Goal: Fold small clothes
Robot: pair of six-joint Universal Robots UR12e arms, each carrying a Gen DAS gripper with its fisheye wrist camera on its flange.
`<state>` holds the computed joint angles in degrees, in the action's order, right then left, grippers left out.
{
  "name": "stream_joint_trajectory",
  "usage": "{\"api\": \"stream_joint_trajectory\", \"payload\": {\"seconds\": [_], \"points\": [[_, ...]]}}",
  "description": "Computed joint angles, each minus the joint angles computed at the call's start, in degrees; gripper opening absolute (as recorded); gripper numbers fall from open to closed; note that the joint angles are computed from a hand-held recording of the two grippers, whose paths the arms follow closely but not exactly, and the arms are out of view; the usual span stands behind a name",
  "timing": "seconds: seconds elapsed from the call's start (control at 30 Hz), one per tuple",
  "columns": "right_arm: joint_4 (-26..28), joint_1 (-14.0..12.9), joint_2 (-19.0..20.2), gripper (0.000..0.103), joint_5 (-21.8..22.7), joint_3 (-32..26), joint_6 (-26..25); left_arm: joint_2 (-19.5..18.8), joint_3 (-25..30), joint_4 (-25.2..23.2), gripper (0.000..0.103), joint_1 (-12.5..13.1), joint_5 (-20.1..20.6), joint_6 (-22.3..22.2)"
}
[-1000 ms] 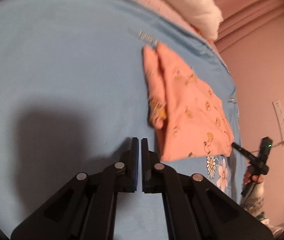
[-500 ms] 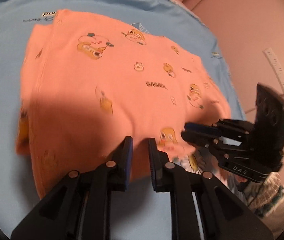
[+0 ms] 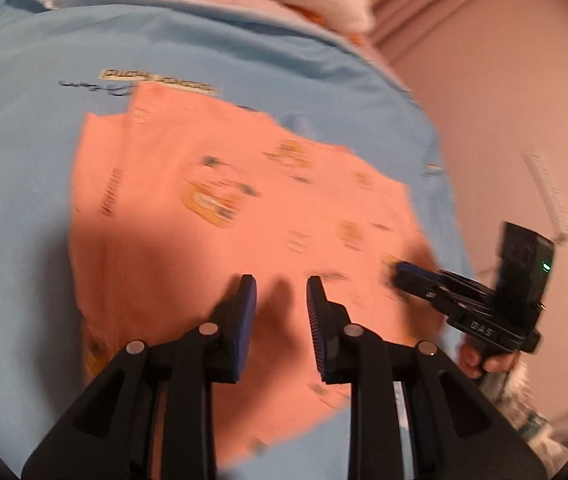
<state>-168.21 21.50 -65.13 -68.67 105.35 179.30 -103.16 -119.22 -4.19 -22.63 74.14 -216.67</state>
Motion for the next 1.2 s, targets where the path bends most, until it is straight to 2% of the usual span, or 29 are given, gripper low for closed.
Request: {"api": "stream_joint_trajectory", "payload": {"seconds": [0.07, 0.1, 0.13, 0.17, 0.27, 0.33, 0.37, 0.4, 0.43, 0.47, 0.5, 0.53, 0.6, 0.63, 0.67, 0.73, 0.87, 0.97, 1.1, 1.17, 1.2], "points": [[1.23, -0.08, 0.65, 0.013, -3.74, -0.55, -0.26, 0.23, -0.81, -0.52, 0.009, 0.94, -0.12, 0.34], [0.89, -0.72, 0.63, 0.010, -3.20, -0.09, -0.59, 0.73, -1.34, -1.00, 0.004, 1.14, 0.76, 0.82], [-0.09, -1.57, 0.46, 0.009, -2.12, 0.64, -0.75, 1.46, -2.31, -0.81, 0.003, 1.54, 1.41, 1.33], [-0.92, -2.24, -0.02, 0.000, -3.00, 1.50, -0.30, 1.95, -3.23, -0.08, 0.003, 2.10, 1.00, 1.25], [-1.53, -4.24, -1.42, 0.000, -4.69, 3.43, 2.13, 3.25, -5.53, 1.35, 0.002, 3.81, -1.10, -0.01], [-1.26, -5.27, -2.15, 0.000, -4.75, 4.12, 4.65, 4.38, -6.48, 1.52, 0.001, 4.03, -0.75, -0.40], [-0.89, -5.13, -2.63, 0.000, -7.66, 4.33, 5.82, 5.01, -6.97, 1.76, 0.001, 4.06, -0.42, -0.86], [-0.50, -4.73, -2.91, 0.000, -10.93, 4.38, 6.83, 5.70, -7.57, 2.29, 0.004, 4.06, -0.16, -1.56], [0.44, -4.31, -3.21, 0.008, -13.79, 4.20, 8.25, 6.48, -8.10, 2.48, 0.014, 3.89, 0.65, -2.02], [1.18, -4.20, -3.80, 0.011, -14.26, 4.47, 9.64, 7.21, -8.62, 2.60, 0.024, 3.69, 1.69, -2.48], [0.63, -4.29, -4.35, 0.011, -12.33, 5.10, 9.59, 8.06, -9.33, 2.67, 0.053, 3.30, 3.55, -3.64], [-0.73, -4.13, -5.07, 0.015, -11.05, 6.05, 8.74, 8.51, -10.01, 3.69, 0.070, 3.01, 5.03, -5.65], [-2.91, -2.75, -5.90, 0.025, -11.78, 6.74, 7.11, 8.53, -11.42, 7.45, 0.070, 3.27, 5.08, -9.47], [-4.14, -1.98, -6.16, 0.035, -10.91, 6.95, 6.70, 8.46, -12.05, 8.61, 0.070, 3.55, 4.71, -11.30], [-4.84, -1.51, -6.26, 0.040, -10.12, 6.99, 6.42, 8.30, -12.25, 8.92, 0.070, 3.79, 4.20, -12.30], [-6.55, -0.66, -6.13, 0.040, -7.97, 6.93, 5.39, 7.41, -12.58, 10.82, 0.070, 4.49, 1.31, -14.07], [-5.59, 0.54, -4.42, 0.040, -3.18, 4.76, 3.44, 4.77, -10.95, 13.81, 0.070, 4.43, -1.63, -15.32], [-2.95, 1.88, -2.16, 0.040, -2.24, 1.69, 3.80, 2.74, -8.39, 12.32, 0.070, 4.25, -2.91, -14.66], [-2.37, 2.86, 0.30, 0.040, -2.39, -1.27, 4.82, 0.70, -5.61, 11.50, 0.069, 4.68, -2.90, -14.78], [-0.95, 3.09, 1.65, 0.040, -2.30, -3.31, 5.37, -0.10, -4.94, 11.86, 0.051, 5.28, -3.42, -16.16], [0.22, 3.05, 1.75, 0.040, -2.71, -3.79, 5.21, -0.26, -4.54, 10.55, 0.030, 5.48, -3.60, -16.19]]}}
